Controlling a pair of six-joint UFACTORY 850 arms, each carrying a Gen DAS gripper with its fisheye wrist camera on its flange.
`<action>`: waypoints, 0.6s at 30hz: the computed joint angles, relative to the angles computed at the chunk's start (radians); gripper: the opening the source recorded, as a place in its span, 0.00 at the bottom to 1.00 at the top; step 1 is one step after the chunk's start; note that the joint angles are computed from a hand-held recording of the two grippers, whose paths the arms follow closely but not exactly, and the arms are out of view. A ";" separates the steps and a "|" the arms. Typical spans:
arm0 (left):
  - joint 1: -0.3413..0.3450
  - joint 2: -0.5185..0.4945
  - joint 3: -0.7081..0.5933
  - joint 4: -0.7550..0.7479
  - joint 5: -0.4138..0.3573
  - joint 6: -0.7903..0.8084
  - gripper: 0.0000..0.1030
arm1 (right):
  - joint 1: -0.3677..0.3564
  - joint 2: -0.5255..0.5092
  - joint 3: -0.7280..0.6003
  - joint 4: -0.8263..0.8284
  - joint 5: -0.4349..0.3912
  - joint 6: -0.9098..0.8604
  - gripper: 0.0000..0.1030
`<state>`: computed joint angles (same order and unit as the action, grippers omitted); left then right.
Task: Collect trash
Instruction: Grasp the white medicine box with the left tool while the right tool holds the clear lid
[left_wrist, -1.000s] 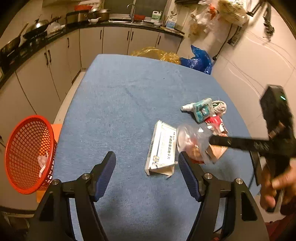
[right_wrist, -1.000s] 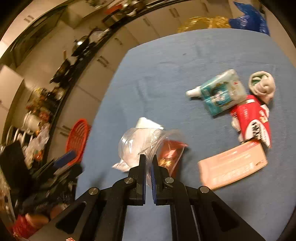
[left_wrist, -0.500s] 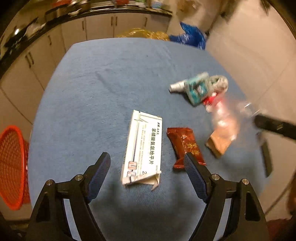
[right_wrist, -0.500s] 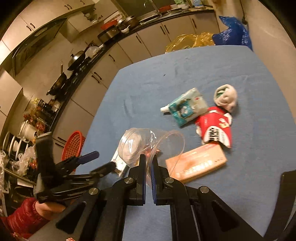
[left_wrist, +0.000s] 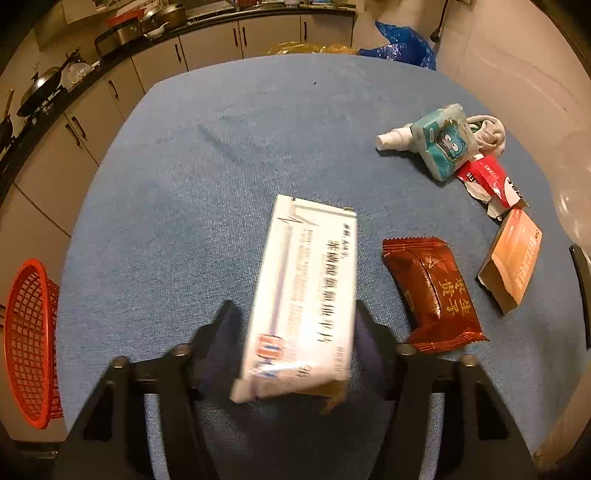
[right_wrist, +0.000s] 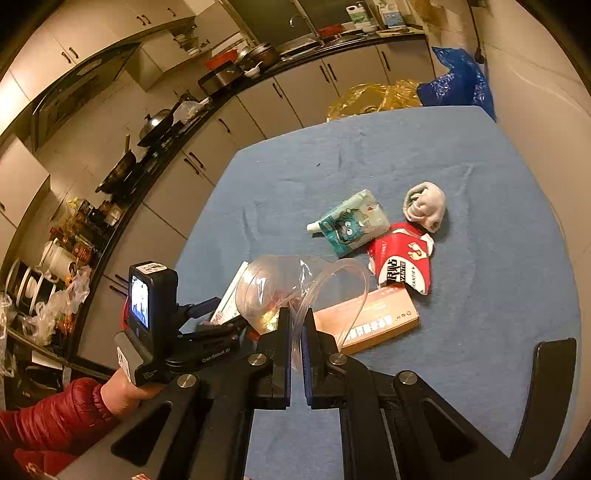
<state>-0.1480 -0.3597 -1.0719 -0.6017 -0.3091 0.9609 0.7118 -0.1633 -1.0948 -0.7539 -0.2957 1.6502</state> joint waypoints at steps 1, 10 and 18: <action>0.004 0.001 0.002 -0.015 -0.003 0.013 0.50 | 0.000 -0.006 -0.005 0.008 0.004 -0.011 0.05; 0.093 0.099 0.067 -0.391 -0.083 0.348 0.49 | 0.010 -0.085 -0.089 0.081 0.017 -0.128 0.05; 0.167 0.168 0.076 -0.497 -0.116 0.444 0.49 | 0.020 -0.176 -0.196 0.210 0.021 -0.292 0.05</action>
